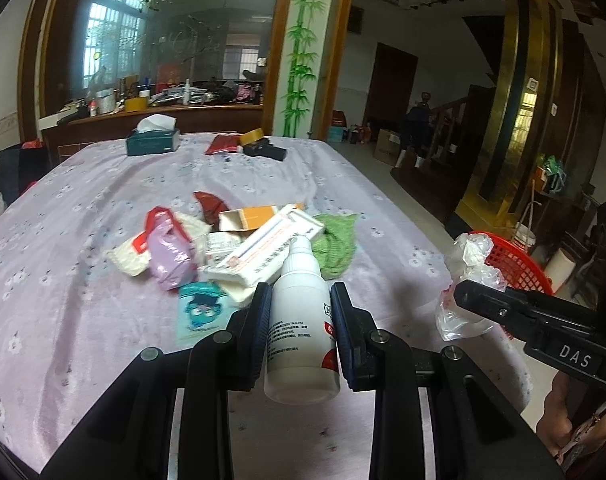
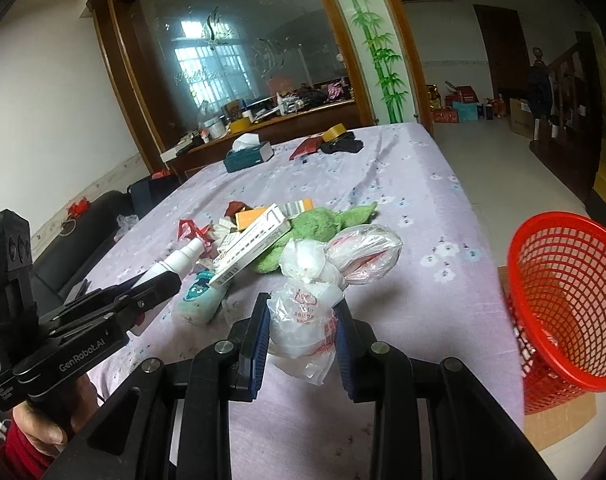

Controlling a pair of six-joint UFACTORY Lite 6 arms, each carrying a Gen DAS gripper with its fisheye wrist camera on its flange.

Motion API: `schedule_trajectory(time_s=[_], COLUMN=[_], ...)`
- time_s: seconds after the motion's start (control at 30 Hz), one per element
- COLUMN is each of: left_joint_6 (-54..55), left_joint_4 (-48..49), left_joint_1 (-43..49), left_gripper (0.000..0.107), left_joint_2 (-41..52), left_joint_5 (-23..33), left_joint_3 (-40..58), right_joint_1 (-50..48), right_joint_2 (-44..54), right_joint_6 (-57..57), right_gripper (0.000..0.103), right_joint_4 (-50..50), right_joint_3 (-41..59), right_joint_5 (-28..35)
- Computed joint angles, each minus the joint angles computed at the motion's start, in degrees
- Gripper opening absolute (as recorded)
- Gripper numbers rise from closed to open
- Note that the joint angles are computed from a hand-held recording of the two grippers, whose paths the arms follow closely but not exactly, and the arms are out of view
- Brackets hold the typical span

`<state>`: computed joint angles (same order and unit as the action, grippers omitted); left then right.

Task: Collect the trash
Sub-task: 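Carry the white bottle and plastic bag to the red basket, then release both items into the basket and return tools to the table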

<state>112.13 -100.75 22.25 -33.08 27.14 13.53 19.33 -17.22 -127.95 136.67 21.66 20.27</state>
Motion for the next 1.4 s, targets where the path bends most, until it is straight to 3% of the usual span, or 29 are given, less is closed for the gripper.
schedule_trajectory(time_s=[0.17, 0.4, 0.83, 0.97, 1.1, 1.33, 1.37, 1.4], left_joint_6=[0.40, 10.05, 29.31, 25.16, 14.31, 3.20, 3.72, 4.27], left_joint_4=[-4.69, -18.89, -43.23, -40.54, -31.52, -23.27, -24.34, -25.11], left_joint_1=[-9.13, -21.79, -40.26, -44.64, -49.75, -56.01, -56.50, -56.71], left_gripper=[0.029, 0.029, 0.029, 0.029, 0.029, 0.029, 0.031, 0.044], left_joint_2=[2.02, 4.40, 17.91, 25.10, 35.31, 51.90, 54.01, 54.89], left_joint_5=[-4.59, -11.73, -17.36, -17.51, -18.35, -20.57, -20.81, -21.13], left_joint_3=[2.56, 5.02, 18.57, 25.59, 35.77, 51.26, 53.21, 53.94], right_joint_1=[-7.43, -22.42, -54.30, -62.59, -66.55, -65.61, -65.10, -64.75], right_joint_2=[-8.55, -15.95, -9.62, -2.17, 7.44, 18.31, 19.67, 21.52], right_joint_6=[14.05, 29.09, 29.74, 28.88, 29.79, 30.58, 31.05, 31.66], right_gripper=[0.032, 0.032, 0.032, 0.032, 0.033, 0.036, 0.038, 0.049], right_joint_4=[-16.25, -36.80, -49.61, -52.08, -53.59, -53.55, -53.42, -53.58], right_joint_3=[-3.43, -6.26, -0.85, 4.98, 12.42, 20.71, 21.72, 23.12], right_joint_5=[0.68, 8.56, 27.15, 30.68, 32.05, 29.55, 29.02, 28.54])
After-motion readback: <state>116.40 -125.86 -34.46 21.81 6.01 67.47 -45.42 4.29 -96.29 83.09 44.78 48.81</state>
